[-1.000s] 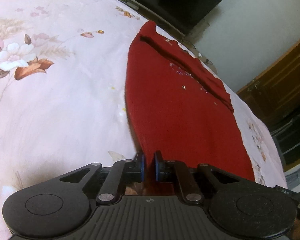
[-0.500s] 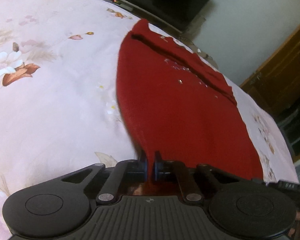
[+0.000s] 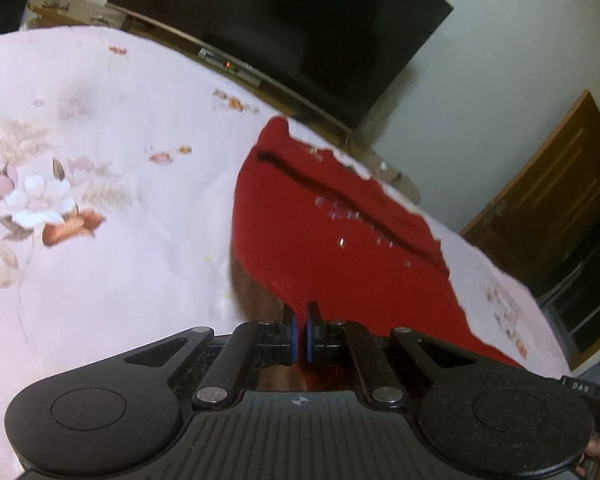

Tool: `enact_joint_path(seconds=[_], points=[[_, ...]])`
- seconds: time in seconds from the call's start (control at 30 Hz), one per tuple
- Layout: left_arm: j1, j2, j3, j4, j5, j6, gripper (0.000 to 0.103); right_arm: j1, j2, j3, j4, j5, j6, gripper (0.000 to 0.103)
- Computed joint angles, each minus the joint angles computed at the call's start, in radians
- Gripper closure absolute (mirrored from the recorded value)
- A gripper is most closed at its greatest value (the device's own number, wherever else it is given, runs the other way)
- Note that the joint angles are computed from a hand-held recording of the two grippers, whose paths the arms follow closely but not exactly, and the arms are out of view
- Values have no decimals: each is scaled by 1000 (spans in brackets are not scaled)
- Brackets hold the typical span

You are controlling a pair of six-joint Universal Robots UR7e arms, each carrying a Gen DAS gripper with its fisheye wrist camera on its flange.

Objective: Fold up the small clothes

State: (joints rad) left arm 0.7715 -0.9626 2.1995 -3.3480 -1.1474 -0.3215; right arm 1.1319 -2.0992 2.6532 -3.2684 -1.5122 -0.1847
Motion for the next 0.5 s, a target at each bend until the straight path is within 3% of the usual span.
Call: enact_joint_path(seconds=[0.13,0.27,0.5], points=[[-4,5,-20,-56,9,11,99,73,53,-21,-69,-55,-1,98],[-1,12,-87,-30,9,57,99,155,120,-56,-155,-128,-4,98],[-4,55,-239,1,1,166,99,237,193,-153,-207,-183,-45,98]])
